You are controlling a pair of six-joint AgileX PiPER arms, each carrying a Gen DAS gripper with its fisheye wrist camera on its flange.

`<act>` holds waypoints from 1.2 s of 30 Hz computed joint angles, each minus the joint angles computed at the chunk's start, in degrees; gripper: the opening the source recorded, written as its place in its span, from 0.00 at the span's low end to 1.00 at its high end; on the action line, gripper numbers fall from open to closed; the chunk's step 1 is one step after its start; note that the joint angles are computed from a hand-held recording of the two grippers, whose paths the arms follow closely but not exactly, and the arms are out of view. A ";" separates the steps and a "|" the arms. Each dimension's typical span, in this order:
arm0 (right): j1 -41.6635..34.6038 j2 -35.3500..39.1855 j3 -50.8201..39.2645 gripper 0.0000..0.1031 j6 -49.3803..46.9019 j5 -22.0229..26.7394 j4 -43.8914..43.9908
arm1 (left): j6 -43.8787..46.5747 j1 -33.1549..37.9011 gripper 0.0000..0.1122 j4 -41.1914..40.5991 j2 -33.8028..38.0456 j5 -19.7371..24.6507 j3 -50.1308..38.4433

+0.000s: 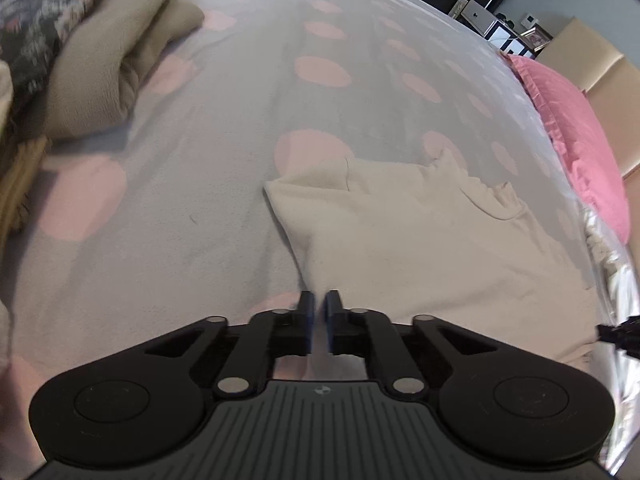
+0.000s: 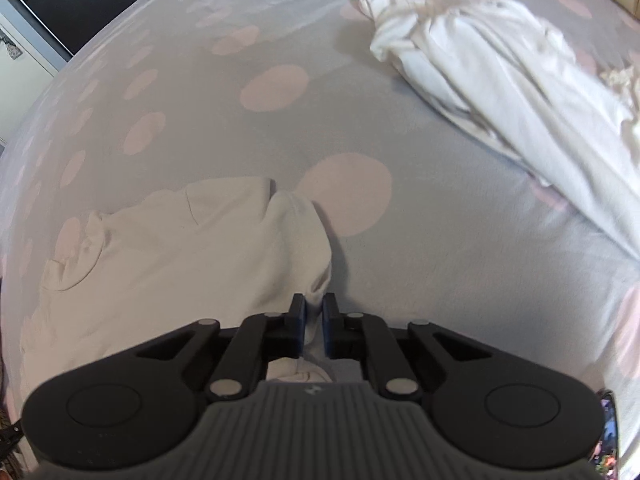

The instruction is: Fold clothes

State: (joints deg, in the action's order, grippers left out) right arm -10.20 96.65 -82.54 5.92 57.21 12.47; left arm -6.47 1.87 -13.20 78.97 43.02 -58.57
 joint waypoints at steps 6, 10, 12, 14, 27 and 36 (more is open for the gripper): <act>-0.77 -2.54 0.25 0.09 -2.87 3.30 2.63 | 0.60 0.97 0.02 1.72 -1.48 -0.18 0.43; 0.22 -1.88 0.49 0.09 -1.80 2.86 -0.60 | 1.58 -0.11 0.03 2.48 -2.13 1.06 0.21; 0.10 -1.16 0.17 0.09 -1.25 3.06 -1.15 | 0.39 -1.46 0.07 5.31 -3.74 1.33 0.26; -0.25 -1.34 0.34 0.09 -1.56 3.10 -0.82 | 3.56 -1.51 0.16 4.65 -5.72 1.82 0.67; -1.41 -2.68 2.55 0.09 -2.86 1.63 0.24 | -12.49 -31.79 0.32 41.45 -14.88 4.41 11.70; -1.88 -3.96 2.37 0.09 -1.66 1.80 1.67 | -33.52 -45.91 0.07 68.06 -7.98 12.28 15.95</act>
State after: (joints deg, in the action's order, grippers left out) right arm -12.09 92.69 -80.17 4.26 59.01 14.15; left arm -40.00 -44.05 54.86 70.99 55.30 -42.62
